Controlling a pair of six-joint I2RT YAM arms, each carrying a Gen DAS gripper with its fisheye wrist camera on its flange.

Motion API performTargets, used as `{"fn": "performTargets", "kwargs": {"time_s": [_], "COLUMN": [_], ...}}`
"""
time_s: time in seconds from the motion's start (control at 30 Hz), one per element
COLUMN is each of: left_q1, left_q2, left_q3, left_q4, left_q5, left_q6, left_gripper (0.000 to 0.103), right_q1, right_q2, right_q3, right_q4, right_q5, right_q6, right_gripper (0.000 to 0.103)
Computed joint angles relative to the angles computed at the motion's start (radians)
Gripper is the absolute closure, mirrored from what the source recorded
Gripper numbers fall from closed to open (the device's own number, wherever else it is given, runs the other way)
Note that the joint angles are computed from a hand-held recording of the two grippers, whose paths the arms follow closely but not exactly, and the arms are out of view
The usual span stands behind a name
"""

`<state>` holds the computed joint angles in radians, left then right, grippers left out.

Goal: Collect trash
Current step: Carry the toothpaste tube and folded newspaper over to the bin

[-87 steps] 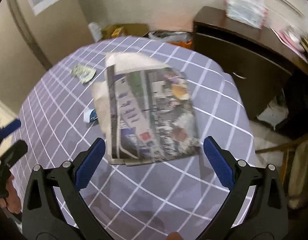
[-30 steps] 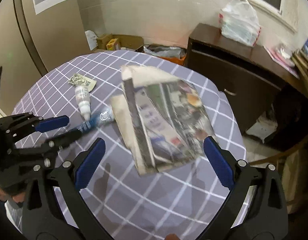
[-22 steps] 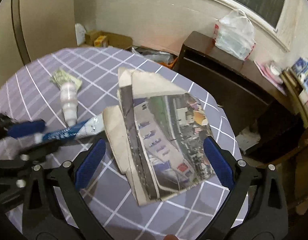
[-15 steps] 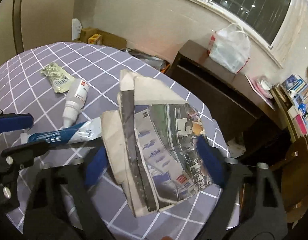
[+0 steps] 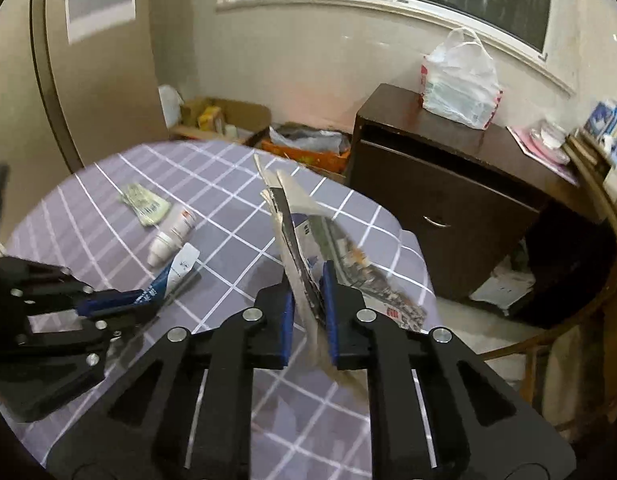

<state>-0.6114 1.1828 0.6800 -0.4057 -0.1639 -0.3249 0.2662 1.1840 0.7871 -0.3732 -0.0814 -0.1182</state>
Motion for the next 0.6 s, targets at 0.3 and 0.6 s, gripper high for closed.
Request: {"fn": "performTargets", "kwargs": {"time_s": [0.3, 0.6], "left_q1": [-0.079, -0.233], "left_q2": [-0.097, -0.103], "left_q3": [0.003, 0.08], "left_q4": [-0.053, -0.11], "left_q5": [-0.052, -0.168], "left_q6": [-0.131, -0.249], "left_gripper": [0.096, 0.096], "right_q1": [-0.3, -0.564], "right_q2": [-0.093, -0.074], "right_q3": [0.056, 0.105], "right_q4": [-0.221, -0.42], "right_q5": [-0.442, -0.766], "right_q6": [-0.021, -0.126], "right_gripper": [0.093, 0.097]}}
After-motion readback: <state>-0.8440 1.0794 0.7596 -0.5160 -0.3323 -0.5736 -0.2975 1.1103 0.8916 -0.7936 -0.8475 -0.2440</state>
